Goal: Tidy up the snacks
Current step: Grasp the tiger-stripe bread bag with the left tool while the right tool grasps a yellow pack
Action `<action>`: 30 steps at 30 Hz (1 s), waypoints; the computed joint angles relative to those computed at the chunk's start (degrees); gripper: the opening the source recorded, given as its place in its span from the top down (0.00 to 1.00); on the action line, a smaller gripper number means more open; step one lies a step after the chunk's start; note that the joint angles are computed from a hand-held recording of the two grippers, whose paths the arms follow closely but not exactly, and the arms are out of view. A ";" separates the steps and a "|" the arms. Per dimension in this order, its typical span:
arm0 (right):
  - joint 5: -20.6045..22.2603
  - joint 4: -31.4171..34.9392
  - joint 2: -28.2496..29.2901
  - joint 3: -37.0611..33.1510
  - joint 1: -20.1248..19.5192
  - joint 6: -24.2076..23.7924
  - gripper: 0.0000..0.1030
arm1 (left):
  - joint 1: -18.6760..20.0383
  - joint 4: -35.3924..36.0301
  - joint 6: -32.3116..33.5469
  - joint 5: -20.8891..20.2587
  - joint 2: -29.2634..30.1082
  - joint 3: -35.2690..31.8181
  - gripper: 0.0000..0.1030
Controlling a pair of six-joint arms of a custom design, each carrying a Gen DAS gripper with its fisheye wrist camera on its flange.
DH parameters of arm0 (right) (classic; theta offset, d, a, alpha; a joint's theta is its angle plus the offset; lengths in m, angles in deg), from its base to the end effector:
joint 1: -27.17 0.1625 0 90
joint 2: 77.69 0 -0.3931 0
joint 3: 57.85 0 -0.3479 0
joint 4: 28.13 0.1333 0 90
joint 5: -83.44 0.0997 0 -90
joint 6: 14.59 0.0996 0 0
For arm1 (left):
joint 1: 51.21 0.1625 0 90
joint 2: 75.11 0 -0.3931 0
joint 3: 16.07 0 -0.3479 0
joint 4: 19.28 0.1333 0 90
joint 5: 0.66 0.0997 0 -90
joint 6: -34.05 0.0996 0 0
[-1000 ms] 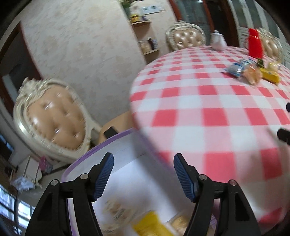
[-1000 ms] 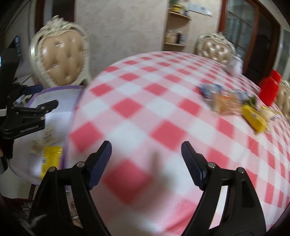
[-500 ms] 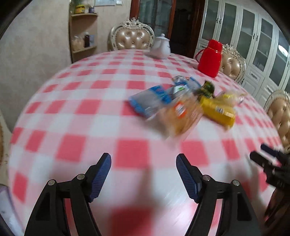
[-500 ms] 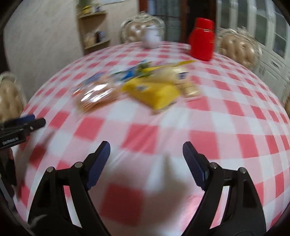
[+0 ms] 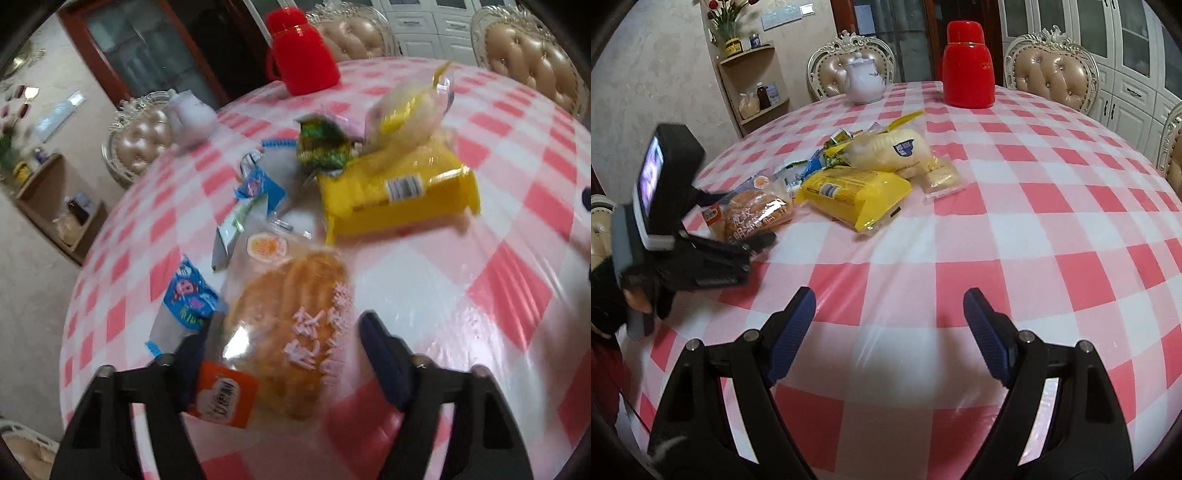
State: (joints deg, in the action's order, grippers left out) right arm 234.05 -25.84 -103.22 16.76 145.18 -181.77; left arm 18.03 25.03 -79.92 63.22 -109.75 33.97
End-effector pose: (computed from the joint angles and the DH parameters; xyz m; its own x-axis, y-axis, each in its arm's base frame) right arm 0.2924 -0.4507 -0.0314 -0.7530 0.3966 0.5252 -0.2049 0.6171 -0.7598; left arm -0.0533 -0.6405 0.1661 -0.0934 0.7827 -0.6153 0.9634 0.2269 0.1425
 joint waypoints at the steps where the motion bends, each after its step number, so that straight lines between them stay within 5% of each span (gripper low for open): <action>1: 0.04 -0.01 0.02 0.06 -0.07 0.00 0.18 | 0.09 0.40 -1.80 -0.28 -0.17 0.26 0.49; 7: -3.36 -1.35 -1.39 1.73 -1.61 -0.68 0.18 | 3.88 14.50 -20.21 9.04 -1.20 -4.17 0.52; 12: -9.68 -0.20 -2.08 -1.29 -5.11 -10.73 0.18 | 6.28 15.93 -27.74 12.71 -2.40 -5.18 0.51; 15: -17.20 3.13 -2.69 -3.80 -8.57 -13.44 0.14 | 6.81 16.61 -28.93 13.28 -1.33 -7.36 0.50; 20: -16.34 10.03 2.82 -15.93 -10.83 -20.83 0.14 | 8.63 27.71 -32.03 17.80 5.62 -20.75 0.47; 23: -18.91 10.99 3.39 -17.41 -11.07 -22.35 0.13 | 8.22 26.73 -31.68 17.00 5.02 -19.19 0.47; 27: -27.95 15.34 2.59 -14.93 -10.62 -23.24 0.13 | 8.06 24.57 -32.05 16.27 3.31 -16.36 0.47; 30: -22.05 11.83 3.44 -14.67 -7.93 -26.87 0.13 | 7.66 22.48 -31.83 14.78 1.96 -13.88 0.47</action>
State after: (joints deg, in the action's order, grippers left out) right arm 212.00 -14.01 -99.78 2.09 137.25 -208.64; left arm 25.69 47.51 -111.75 77.99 -107.79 20.09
